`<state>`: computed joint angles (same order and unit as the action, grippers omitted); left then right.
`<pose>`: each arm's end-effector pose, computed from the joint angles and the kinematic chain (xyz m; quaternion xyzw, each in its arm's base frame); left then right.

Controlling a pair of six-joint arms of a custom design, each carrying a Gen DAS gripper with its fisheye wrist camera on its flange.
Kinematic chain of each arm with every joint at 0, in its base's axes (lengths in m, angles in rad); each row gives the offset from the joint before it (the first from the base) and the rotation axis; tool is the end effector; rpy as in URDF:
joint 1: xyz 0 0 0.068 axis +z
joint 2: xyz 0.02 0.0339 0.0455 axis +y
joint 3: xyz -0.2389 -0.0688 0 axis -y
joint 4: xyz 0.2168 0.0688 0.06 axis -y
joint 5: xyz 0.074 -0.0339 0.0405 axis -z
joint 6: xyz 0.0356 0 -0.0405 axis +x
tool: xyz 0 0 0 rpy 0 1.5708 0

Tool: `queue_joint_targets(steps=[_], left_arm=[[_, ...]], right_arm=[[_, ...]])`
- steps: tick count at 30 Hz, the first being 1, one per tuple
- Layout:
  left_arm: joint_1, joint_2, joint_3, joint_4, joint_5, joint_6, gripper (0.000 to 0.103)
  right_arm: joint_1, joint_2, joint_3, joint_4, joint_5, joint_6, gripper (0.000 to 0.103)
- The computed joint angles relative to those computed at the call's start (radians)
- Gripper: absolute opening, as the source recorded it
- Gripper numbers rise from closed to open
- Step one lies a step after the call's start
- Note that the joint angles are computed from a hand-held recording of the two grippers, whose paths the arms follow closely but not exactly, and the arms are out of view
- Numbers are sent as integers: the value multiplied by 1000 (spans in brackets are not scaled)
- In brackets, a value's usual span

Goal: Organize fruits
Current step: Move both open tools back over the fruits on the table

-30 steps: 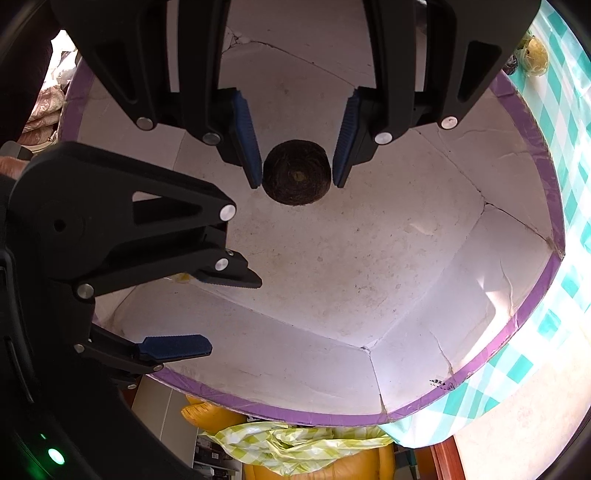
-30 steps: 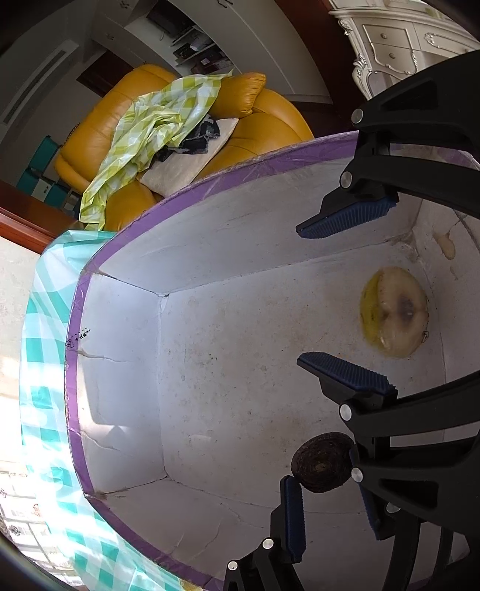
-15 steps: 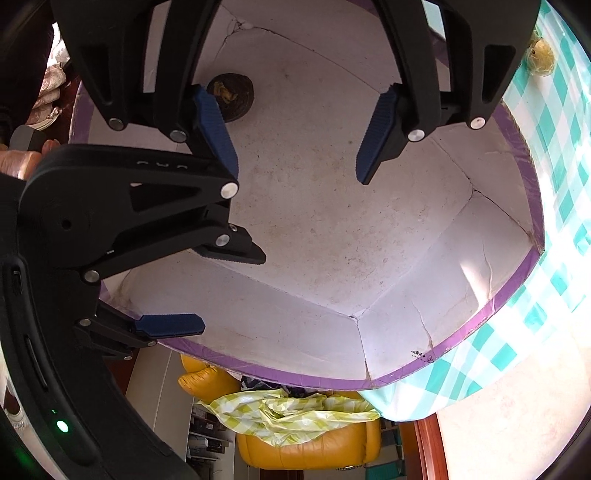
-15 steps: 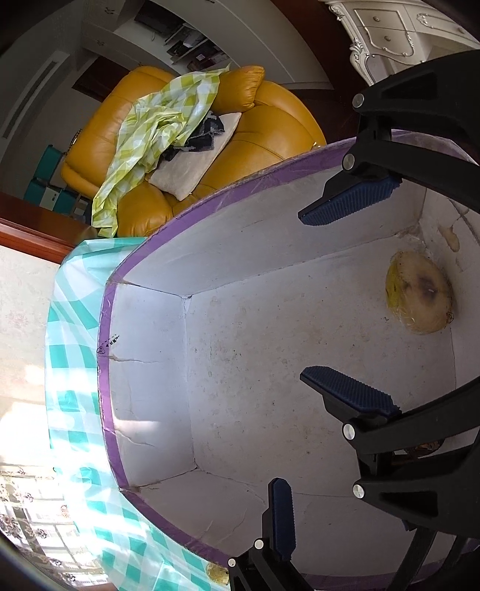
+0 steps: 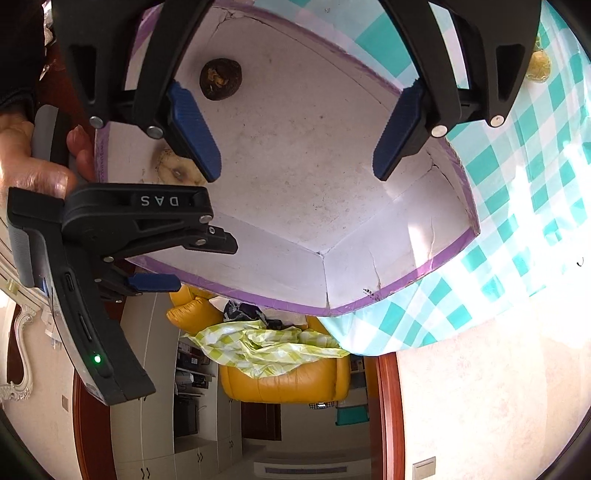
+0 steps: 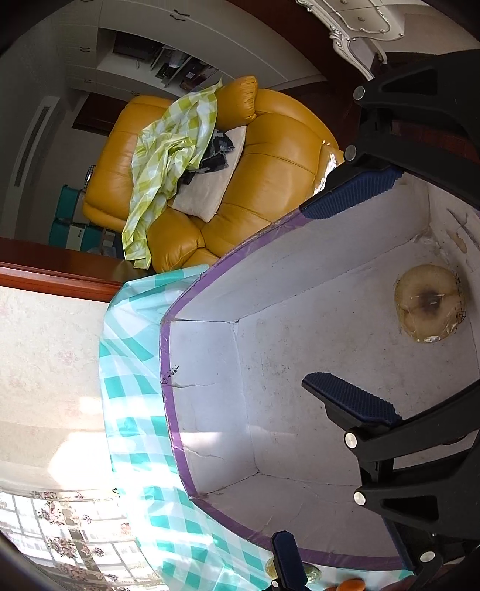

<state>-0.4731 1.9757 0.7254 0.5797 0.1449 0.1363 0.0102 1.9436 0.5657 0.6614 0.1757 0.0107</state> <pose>0.2869 -0.1526 0.0783 0.2995 0.8472 -0.1370 0.4168 0.2897 -0.0033 0.0631 0.0366 0.9066 -0.0755 0.4135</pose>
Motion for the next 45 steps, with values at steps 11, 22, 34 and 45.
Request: queue_joint_targets(steps=[11, 22, 34, 45], left_arm=[[127, -171, -297, 222, 57, -37, 86], [539, -169, -512, 402, 245, 4, 86], [942, -30, -570, 478, 432, 177, 86], [1222, 134, -478, 355, 541, 351, 86]], right_arm=[[39, -212, -184, 150, 10, 85, 82], [228, -429, -301, 200, 24, 104, 86], [476, -432, -291, 197, 169, 110, 86], [641, -275, -192, 197, 244, 114, 86]])
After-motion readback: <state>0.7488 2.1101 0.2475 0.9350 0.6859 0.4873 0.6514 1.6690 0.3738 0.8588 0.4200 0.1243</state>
